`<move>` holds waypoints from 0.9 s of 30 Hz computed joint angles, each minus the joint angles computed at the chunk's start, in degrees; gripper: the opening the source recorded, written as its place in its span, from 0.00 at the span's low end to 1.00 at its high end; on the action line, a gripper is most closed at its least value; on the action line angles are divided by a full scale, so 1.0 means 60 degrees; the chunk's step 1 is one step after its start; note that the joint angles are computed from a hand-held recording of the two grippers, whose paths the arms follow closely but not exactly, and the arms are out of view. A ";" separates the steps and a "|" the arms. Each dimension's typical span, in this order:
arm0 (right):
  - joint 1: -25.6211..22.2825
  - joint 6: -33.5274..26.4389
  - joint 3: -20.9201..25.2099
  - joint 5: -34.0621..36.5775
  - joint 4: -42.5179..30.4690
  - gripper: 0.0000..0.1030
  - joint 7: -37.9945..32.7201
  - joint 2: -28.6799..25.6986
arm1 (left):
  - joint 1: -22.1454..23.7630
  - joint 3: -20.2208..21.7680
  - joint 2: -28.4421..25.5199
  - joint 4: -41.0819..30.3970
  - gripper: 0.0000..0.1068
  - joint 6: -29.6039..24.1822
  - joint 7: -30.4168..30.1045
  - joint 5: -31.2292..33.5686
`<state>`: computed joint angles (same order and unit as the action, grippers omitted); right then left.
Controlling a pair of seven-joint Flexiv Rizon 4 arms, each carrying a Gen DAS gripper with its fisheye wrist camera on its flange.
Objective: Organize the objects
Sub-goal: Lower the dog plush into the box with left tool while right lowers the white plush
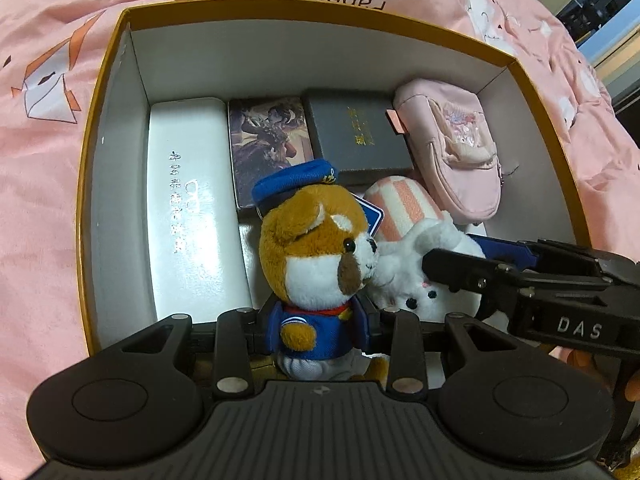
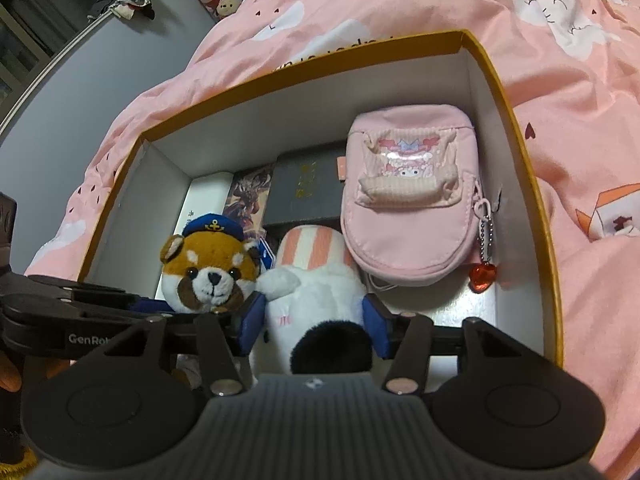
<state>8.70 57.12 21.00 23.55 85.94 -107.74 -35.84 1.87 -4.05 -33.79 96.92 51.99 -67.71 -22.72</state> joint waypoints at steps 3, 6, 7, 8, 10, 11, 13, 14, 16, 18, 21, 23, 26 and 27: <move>-0.0004 -0.0105 -0.0026 -0.0041 -0.0003 0.57 -0.0004 0.0043 | -0.0008 0.0028 0.0102 -0.0020 0.39 -0.0136 0.0117 0.0137; 0.0002 -0.0113 -0.0080 -0.0071 0.0057 0.57 0.0017 0.0141 | 0.0052 -0.0049 0.0356 0.0270 0.40 0.0246 0.0469 0.0052; 0.0007 -0.0076 -0.0087 -0.0088 0.0092 0.57 -0.0027 0.0178 | 0.0069 -0.0056 0.0446 0.0354 0.40 0.0360 0.0538 0.0006; 0.0019 -0.0018 -0.0092 -0.0110 0.0131 0.57 -0.0080 0.0212 | 0.0154 -0.0164 0.0551 0.0496 0.40 0.0566 0.0752 -0.0170; 0.0048 0.0114 -0.0094 -0.0154 0.0196 0.57 -0.0182 0.0268 | 0.0347 -0.0418 0.0707 0.0711 0.42 0.0917 0.1217 -0.0653; 0.0051 0.0142 -0.0082 -0.0163 0.0203 0.56 -0.0222 0.0277 | 0.0404 -0.0508 0.0728 0.0754 0.42 0.1084 0.1371 -0.0885; 0.0113 0.0218 -0.0126 -0.0233 0.0243 0.56 -0.0192 0.0304 | 0.0350 -0.0496 0.0632 0.0695 0.42 0.1357 0.1403 -0.1055; 0.0157 0.0258 -0.0173 -0.0309 0.0287 0.56 -0.0160 0.0323 | 0.0327 -0.0527 0.0543 0.0682 0.42 0.1597 0.1414 -0.1156; 0.0182 0.0303 -0.0196 -0.0441 0.0372 0.53 -0.0207 0.0347 | 0.0307 -0.0614 0.0304 0.0574 0.41 0.1890 0.1441 -0.1296; 0.0172 0.0255 -0.0190 -0.0519 0.0393 0.49 -0.0254 0.0332 | 0.0233 -0.0590 0.0085 0.0437 0.36 0.2030 0.1294 -0.1260; 0.0096 0.0224 -0.0110 -0.0467 0.0337 0.47 -0.0304 0.0253 | 0.0275 -0.0684 0.0005 0.0422 0.35 0.2120 0.1261 -0.1284; 0.0013 0.0204 0.0006 -0.0331 0.0265 0.46 -0.0426 0.0193 | 0.0206 -0.0553 0.0046 0.0377 0.33 0.1975 0.1159 -0.1080; 0.0000 0.0107 0.0082 -0.0208 0.0176 0.45 -0.0488 0.0139 | 0.0150 -0.0373 0.0154 0.0335 0.28 0.1713 0.0970 -0.0818; -0.0001 0.0087 0.0098 -0.0176 0.0157 0.45 -0.0528 0.0128 | 0.0129 -0.0332 0.0183 0.0334 0.27 0.1687 0.0921 -0.0745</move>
